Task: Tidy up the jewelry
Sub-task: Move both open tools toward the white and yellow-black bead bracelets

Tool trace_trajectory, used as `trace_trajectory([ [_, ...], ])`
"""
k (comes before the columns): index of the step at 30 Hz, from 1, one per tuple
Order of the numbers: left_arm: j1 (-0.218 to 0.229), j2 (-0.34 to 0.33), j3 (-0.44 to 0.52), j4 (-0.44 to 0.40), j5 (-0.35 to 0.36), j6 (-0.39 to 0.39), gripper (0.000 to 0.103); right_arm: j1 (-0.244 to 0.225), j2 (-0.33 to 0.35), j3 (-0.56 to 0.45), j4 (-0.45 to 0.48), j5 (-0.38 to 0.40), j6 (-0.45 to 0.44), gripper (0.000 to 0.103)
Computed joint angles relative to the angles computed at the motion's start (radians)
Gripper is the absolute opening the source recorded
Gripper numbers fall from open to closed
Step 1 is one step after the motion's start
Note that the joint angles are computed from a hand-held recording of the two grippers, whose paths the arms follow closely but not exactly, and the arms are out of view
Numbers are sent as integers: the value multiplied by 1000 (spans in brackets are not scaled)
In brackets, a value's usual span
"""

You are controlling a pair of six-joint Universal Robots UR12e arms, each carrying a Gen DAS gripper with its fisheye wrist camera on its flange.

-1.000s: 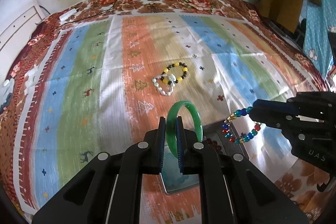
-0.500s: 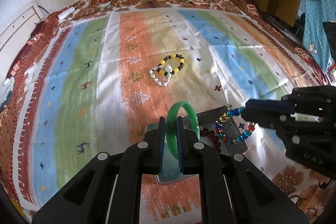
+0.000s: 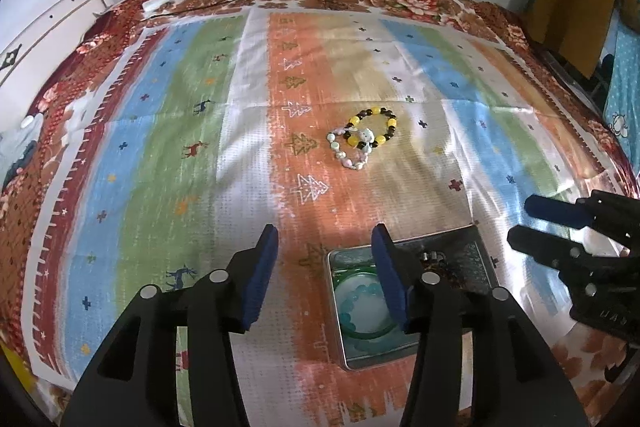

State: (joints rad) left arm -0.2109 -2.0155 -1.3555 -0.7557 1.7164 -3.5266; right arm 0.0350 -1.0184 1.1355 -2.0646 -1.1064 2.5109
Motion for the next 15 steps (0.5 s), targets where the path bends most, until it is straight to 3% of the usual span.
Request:
trace_trajectory([
  [8,0,-24,31,-8,17,16,58,-4,36,-39,-42,-4,96,50],
  [15,-5,-57,75,-37,46,45,63,0,61,-70,-48,-5,120,50],
])
